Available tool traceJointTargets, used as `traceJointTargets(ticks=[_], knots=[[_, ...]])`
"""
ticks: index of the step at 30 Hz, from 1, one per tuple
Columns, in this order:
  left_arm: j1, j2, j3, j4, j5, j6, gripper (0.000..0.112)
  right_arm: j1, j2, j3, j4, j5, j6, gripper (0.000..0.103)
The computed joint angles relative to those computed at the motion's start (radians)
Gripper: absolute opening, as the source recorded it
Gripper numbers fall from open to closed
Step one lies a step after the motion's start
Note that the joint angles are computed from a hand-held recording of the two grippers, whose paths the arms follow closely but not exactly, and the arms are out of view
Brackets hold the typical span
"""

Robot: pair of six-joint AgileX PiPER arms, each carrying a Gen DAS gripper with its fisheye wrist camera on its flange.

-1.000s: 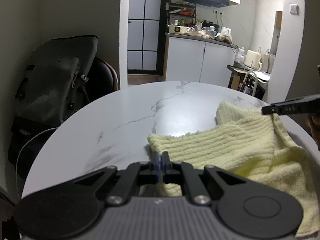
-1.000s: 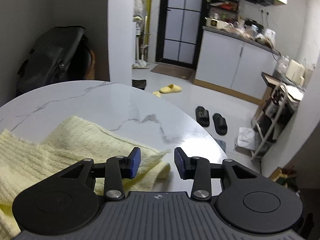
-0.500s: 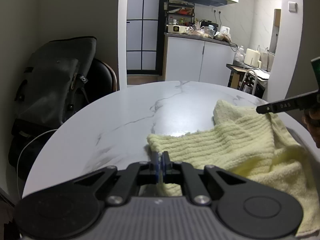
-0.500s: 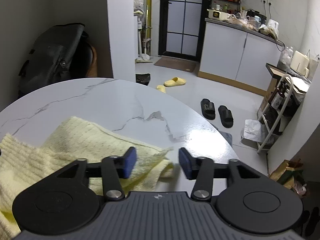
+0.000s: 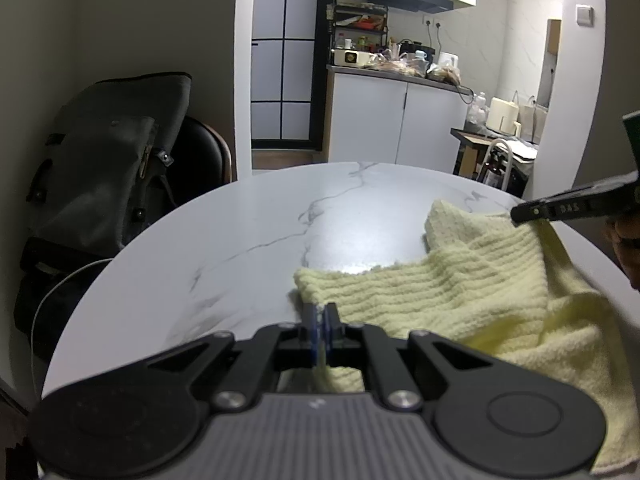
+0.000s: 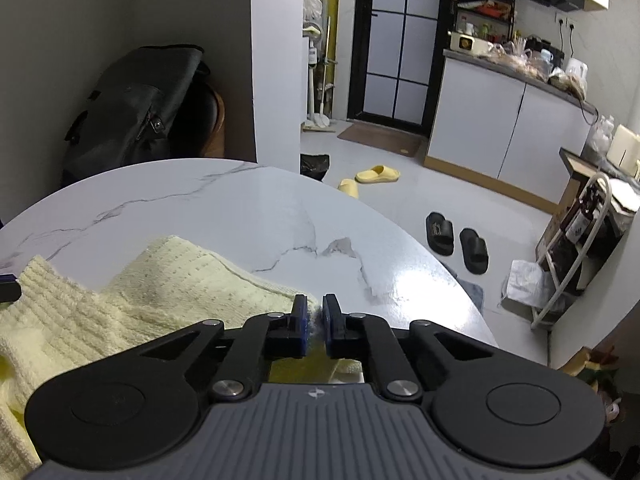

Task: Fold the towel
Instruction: 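Lift the towel off the table with both grippers, stretching it between them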

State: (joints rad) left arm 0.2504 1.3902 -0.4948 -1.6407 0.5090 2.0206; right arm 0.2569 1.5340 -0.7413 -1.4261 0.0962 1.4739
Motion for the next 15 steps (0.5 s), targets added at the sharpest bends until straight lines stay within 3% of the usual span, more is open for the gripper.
traceJointTargets(ticks=[5,12,15], knots=[[0.036,-0.002,0.005,-0.018,0.038,0.016,0.003,0.025,-0.062,0.023,-0.114,0.021,0.114,0.005],[0.074,-0.081,-0.002,0.051,0.088,-0.051,0.003,0.083,-0.179,0.014,0.213,0.077,-0.223,0.005],[0.099,-0.123,-0.008,0.083,0.116,-0.091,0.003,0.126,-0.228,0.008,0.251,0.122,-0.263,0.005]])
